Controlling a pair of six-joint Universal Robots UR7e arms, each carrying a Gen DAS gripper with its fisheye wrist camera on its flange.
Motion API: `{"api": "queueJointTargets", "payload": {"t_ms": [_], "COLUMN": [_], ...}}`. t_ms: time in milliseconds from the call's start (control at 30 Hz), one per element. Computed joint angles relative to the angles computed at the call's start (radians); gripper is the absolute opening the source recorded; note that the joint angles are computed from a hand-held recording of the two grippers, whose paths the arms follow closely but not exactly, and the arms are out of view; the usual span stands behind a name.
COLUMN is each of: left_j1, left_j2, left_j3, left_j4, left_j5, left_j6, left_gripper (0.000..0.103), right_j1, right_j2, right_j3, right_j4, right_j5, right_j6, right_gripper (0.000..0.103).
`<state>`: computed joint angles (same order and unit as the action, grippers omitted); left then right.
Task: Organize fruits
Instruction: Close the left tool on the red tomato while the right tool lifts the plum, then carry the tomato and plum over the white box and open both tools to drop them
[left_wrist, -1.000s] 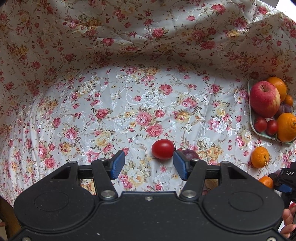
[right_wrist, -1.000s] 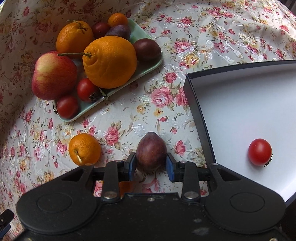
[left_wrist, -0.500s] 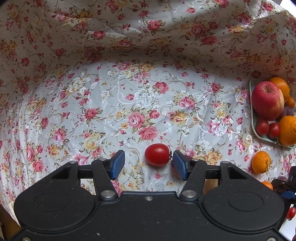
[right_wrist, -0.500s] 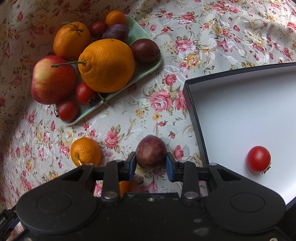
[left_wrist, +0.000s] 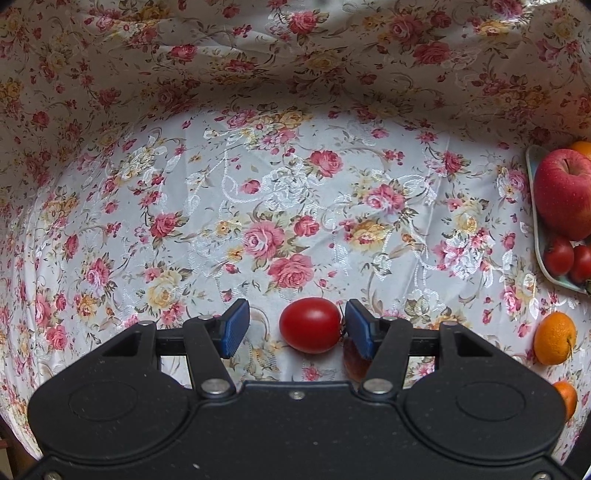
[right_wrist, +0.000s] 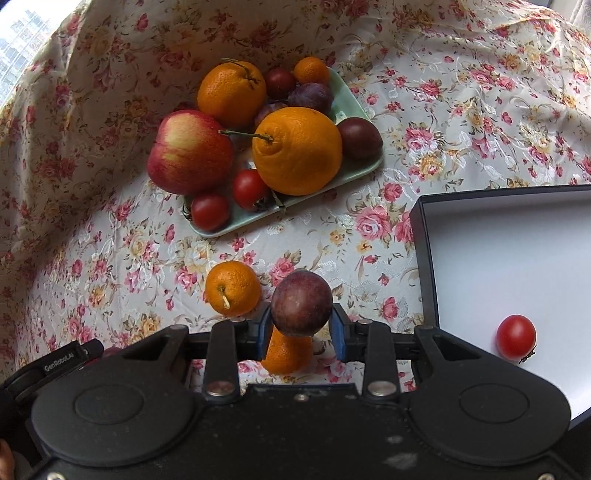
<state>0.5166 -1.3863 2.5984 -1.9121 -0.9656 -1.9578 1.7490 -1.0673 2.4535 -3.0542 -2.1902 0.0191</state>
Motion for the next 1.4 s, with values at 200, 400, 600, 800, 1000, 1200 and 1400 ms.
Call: {"api": "queueJointTargets", "payload": {"t_ms": [200, 400, 600, 800, 1000, 1200, 1400], "left_j1": [0.014, -0.004, -0.08, -0.124, -0.159, -0.181, -0.155], "left_j2": [-0.048, -0.05, 0.0, 0.1, 0.178, 0.205, 0.178], "left_j3": [0.052, 0.023, -0.077, -0.165, -0.199, -0.217, -0.21], "left_j4": [-0.102, -0.029, 0.092, 0.073, -0.064, -0.01, -0.02], "left_j5": [0.012, -0.016, -0.033, -0.031, -0.032, -0.036, -0.059], "left_j6": [0.017, -0.064, -0.105, -0.031, 0.088, 0.062, 0.023], "left_gripper": [0.047, 0.047, 0.047, 0.047, 0.047, 0.047, 0.047], "right_j1": [0.044, 0.068, 0.039, -0.02, -0.109, -0.142, -0.105], "right_j2": [-0.02, -0.038, -0.11, -0.187, -0.285, -0.32, -0.307], "right_j3": [0.025, 0.041, 0.045, 0.049, 0.056, 0.059, 0.063], "right_j4": [-0.028, -0.03, 0.001, 0.009, 0.025, 0.046, 0.077], "right_j5": [0.033, 0.059, 0.11, 0.108, 0.091, 0.087, 0.13], "right_j6": [-0.068, -0.132, -0.162, -0.154, -0.138, -0.101, -0.114], "right_gripper": [0.034, 0.034, 0.034, 0.034, 0.034, 0.034, 0.034]}}
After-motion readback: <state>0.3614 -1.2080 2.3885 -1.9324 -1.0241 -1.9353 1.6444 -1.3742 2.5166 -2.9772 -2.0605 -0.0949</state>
